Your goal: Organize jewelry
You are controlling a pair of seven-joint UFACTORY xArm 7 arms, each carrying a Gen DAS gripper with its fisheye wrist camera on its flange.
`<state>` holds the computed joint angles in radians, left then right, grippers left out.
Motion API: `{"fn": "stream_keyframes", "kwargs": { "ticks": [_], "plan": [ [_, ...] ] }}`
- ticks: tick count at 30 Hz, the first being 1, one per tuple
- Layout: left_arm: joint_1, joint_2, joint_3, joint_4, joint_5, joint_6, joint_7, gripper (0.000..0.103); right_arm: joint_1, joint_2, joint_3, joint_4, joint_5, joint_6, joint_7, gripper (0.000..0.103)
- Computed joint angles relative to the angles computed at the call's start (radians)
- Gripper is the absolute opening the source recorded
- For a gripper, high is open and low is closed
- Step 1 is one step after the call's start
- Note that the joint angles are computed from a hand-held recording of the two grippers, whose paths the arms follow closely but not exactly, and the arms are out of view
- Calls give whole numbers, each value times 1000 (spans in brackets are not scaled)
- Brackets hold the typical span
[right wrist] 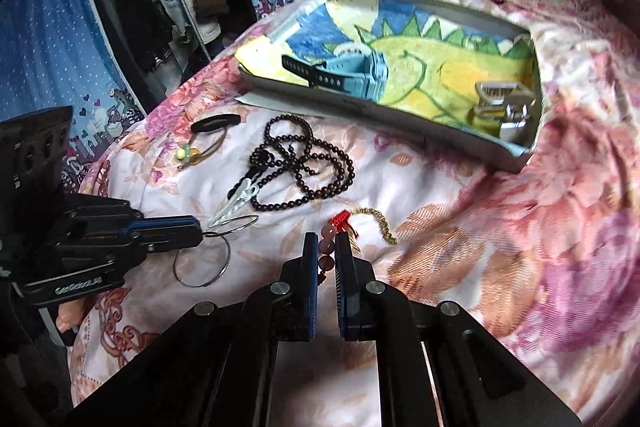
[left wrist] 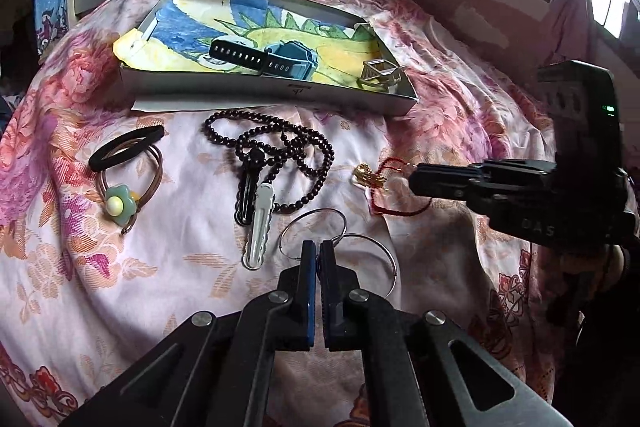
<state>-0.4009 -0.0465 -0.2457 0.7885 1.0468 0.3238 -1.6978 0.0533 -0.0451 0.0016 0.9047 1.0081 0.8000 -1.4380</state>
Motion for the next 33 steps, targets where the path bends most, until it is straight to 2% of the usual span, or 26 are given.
{"fn": "stream_keyframes", "kwargs": {
  "ticks": [4, 8, 12, 16, 20, 23, 33],
  "plan": [
    [2, -10, -4, -2, 38, 0, -40, 2, -7, -47, -17, -26, 27, 5, -42, 7],
    [12, -39, -17, -4, 161, -12, -155, 2, -10, -82, -40, -36, 57, 14, -76, 7],
    [20, -48, -24, 2, 240, -21, -228, 2, -11, -95, -53, -30, 87, 9, -93, 7],
    [18, -41, -22, 6, 239, -26, -225, 2, -11, -88, -54, -23, 86, -5, -85, 7],
    [12, -34, -20, 7, 228, -23, -216, 2, -1, -105, -48, -36, 115, -100, -129, 7],
    [10, -36, -20, 7, 236, -24, -223, 2, 2, -103, -56, -22, 141, -137, -142, 7],
    [5, -34, -21, 7, 233, -15, -224, 2, -9, -137, -84, -5, 215, -95, -186, 7]
  ]
}}
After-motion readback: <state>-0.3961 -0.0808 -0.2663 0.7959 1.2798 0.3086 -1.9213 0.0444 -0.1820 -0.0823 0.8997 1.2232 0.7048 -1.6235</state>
